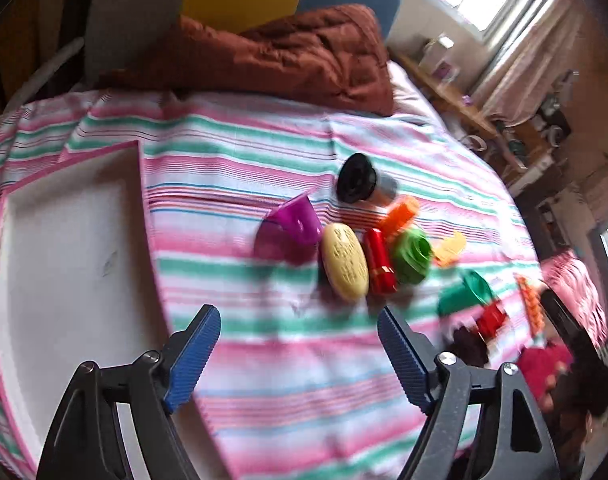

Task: Organize rigid objects
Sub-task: 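Reach the left gripper to the magenta cup-shaped piece and grasp it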

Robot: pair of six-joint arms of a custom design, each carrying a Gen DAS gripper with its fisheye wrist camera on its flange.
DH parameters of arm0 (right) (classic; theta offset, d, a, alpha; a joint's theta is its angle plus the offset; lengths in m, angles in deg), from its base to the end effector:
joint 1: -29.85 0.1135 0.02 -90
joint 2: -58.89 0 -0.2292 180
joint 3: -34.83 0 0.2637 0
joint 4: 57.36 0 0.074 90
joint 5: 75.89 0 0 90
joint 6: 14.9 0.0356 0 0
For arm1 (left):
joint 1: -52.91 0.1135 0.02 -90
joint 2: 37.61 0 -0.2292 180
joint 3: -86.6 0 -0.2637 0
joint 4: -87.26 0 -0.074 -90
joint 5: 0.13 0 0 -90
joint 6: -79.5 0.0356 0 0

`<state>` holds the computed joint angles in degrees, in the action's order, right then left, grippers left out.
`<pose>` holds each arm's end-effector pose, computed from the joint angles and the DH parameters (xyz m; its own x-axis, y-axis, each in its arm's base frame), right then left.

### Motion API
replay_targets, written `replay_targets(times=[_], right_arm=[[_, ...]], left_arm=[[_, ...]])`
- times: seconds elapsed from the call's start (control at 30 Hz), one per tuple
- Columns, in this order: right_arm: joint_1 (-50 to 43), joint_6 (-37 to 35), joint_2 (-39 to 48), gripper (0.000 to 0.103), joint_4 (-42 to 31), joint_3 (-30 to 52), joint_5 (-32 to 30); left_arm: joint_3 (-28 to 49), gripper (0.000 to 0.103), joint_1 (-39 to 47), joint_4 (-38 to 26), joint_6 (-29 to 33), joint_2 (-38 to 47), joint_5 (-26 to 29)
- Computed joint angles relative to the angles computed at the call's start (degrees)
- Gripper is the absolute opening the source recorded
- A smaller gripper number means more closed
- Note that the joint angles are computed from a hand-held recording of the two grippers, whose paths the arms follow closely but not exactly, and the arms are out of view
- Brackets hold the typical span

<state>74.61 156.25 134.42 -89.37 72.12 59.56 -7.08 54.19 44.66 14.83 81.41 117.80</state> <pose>0.1622 0.1251 0.0791 -0.4220 0.5578 -0.7147 0.6106 0.7576 0.2307 0.3801 -0.0082 0.0695 -0.8317 0.3595 -0.4232 0.5033 0.8100 -0.3009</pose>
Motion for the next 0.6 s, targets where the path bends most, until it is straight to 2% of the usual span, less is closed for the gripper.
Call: replay_targets(times=[0.13, 0.3, 0.37, 0.43, 0.5, 0.53, 0.6], right_arm=[[-0.26, 0.25, -1.77, 0.103, 2.22, -1.56, -0.27], [-0.09, -1.37, -4.02, 0.103, 4.43, -2.62, 0.31], [-0.37, -2.17, -4.98, 0.103, 5.75, -3.34, 0.10], [-0.22, -2.50, -5.66, 0.103, 6.13, -3.70, 0.38], [-0.19, -2.56, -5.94, 0.103, 6.34, -3.82, 0.42], [-0.28, -2.54, -6.01, 0.103, 6.38, -3.92, 0.32], [-0.70, -2.73, -6.26, 0.103, 6.94, -4.32, -0.49]], left_arm=[[7.37, 0.072, -4.31, 0.34, -7.74, 7.41, -2.53], [15.43, 0.071, -7.70, 2.64, -15.25, 15.49, -6.19], [20.22, 0.067, -8.29, 0.75, -17.73, 19.48, -6.42], [22.61, 0.065, -8.69, 1.47, -19.54, 21.64, -7.13], [22.06, 0.059, -9.26, 4.46, -19.85, 21.79, -8.57], [22.02, 0.049, -9.34, 5.08, -19.72, 21.81, -8.78], [23.11, 0.048, -8.93, 4.30, -19.10, 22.38, -7.88]])
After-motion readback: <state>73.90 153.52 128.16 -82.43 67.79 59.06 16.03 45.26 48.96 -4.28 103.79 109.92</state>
